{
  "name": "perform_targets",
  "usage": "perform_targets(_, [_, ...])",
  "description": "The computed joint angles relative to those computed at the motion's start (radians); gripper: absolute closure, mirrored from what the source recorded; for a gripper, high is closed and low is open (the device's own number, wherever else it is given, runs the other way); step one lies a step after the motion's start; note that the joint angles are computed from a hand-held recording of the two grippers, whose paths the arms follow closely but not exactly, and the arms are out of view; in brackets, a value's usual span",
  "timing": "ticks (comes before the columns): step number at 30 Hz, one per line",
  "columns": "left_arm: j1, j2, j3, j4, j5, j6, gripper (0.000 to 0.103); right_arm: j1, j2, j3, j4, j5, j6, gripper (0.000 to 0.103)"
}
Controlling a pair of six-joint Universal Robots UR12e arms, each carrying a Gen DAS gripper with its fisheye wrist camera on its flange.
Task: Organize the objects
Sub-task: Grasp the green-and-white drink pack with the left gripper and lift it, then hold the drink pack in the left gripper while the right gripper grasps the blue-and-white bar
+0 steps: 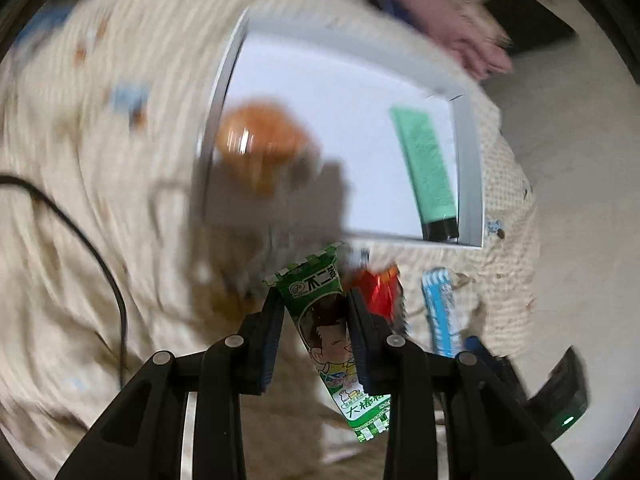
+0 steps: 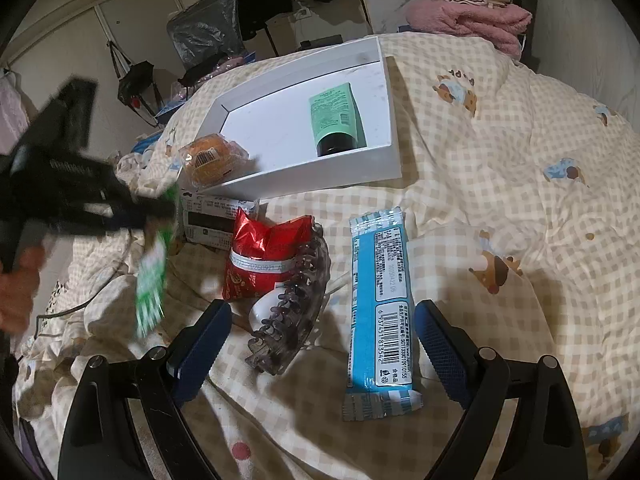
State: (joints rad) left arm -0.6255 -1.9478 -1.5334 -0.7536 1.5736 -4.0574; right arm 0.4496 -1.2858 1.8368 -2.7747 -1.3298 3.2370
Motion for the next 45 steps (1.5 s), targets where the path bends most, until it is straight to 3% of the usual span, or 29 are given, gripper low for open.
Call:
perform_targets(3, [-0.002, 0.003, 0.010, -0.023, 0.137, 0.136, 0.068, -0.001, 0.001, -0.001, 0.002, 0.003, 0.003, 0.010])
perform_targets(5, [-0.004, 0.005, -0.012, 0.012, 0.153, 0.181, 0.068, -0.001, 0.001, -0.001, 0.003, 0.005, 0.006, 0.010])
perform_targets(12, [-0.007, -0.056, 0.025, -0.028, 0.097, 0.150, 0.068, -0.003, 0.001, 0.001, -0.002, 0.009, 0.013, 0.010])
perform_targets(20, [-0.028, -0.068, 0.033, -0.046, 0.167, 0.154, 0.068, -0.006, 0.004, -0.001, 0.002, 0.017, 0.018, 0.010])
perform_targets(22, [-0.032, -0.062, 0.014, 0.003, 0.186, 0.143, 0.068, -0.006, 0.003, -0.001, 0.002, 0.017, 0.019, 0.010])
perform_targets(30, [-0.051, -0.019, -0.113, 0.340, 0.242, 0.163, 0.068, -0.006, 0.003, -0.002, 0.002, 0.015, 0.021, 0.010])
perform_targets(34, [-0.064, -0.006, -0.176, 0.518, 0.275, 0.145, 0.068, 0.000, -0.004, 0.021, -0.092, -0.029, 0.048, 0.010])
perform_targets(39, [-0.068, -0.008, -0.174, 0.508, 0.281, 0.145, 0.068, -0.002, -0.007, 0.034, -0.157, -0.049, 0.080, 0.011])
perform_targets(40, [-0.067, -0.009, -0.174, 0.509, 0.275, 0.149, 0.068, -0.002, -0.006, 0.035, -0.159, -0.053, 0.087, 0.016])
perform_targets(42, [-0.067, -0.012, -0.172, 0.505, 0.271, 0.151, 0.068, 0.005, -0.003, 0.019, -0.116, -0.107, 0.104, 0.046])
perform_targets(45, [-0.067, -0.012, -0.177, 0.513, 0.270, 0.144, 0.068, 0.007, 0.005, -0.003, -0.028, -0.127, 0.116, 0.059])
